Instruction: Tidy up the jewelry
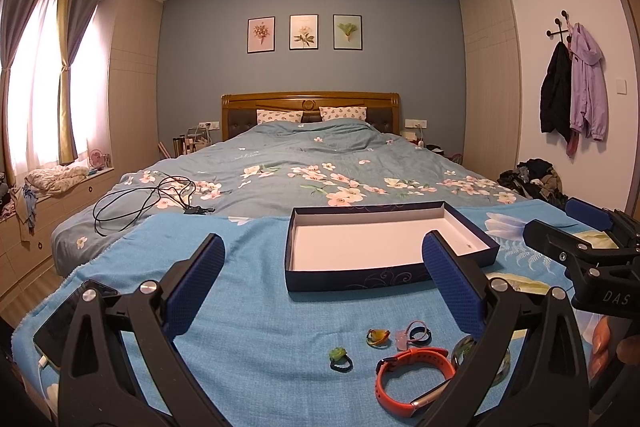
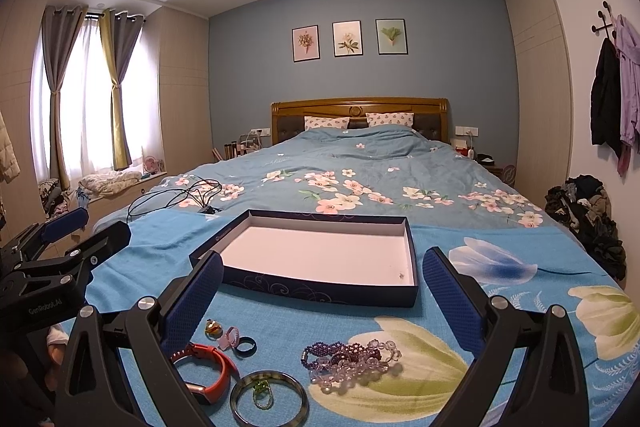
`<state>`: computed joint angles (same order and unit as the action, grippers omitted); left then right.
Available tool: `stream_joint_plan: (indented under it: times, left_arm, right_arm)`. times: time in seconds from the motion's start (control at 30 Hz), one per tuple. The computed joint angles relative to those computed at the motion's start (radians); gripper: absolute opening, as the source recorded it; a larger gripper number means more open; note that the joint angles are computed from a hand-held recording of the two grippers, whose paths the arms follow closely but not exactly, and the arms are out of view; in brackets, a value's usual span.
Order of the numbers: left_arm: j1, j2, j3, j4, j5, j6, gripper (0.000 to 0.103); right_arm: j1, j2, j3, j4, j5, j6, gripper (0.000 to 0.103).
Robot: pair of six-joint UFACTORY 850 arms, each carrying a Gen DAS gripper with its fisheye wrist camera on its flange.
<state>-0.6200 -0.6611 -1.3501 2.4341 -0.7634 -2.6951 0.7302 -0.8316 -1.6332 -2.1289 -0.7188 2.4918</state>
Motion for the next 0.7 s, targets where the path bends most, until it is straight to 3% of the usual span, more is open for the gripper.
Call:
stream_joint_plan:
  times: [0.5, 0.7]
  left_arm:
    - [-0.006, -0.004, -0.008, -0.009, 0.021, 0.018, 0.097]
    - [0.012, -0.008, -0.015, 0.049, 0.109, 0.008, 0.097]
  right_arm:
    - [-0.006, 0.007, 0.009, 0.007, 0.026, -0.002, 0.097]
    - [-0.029, 0.017, 0.018, 0.079, 0.137, -0.062, 0.097]
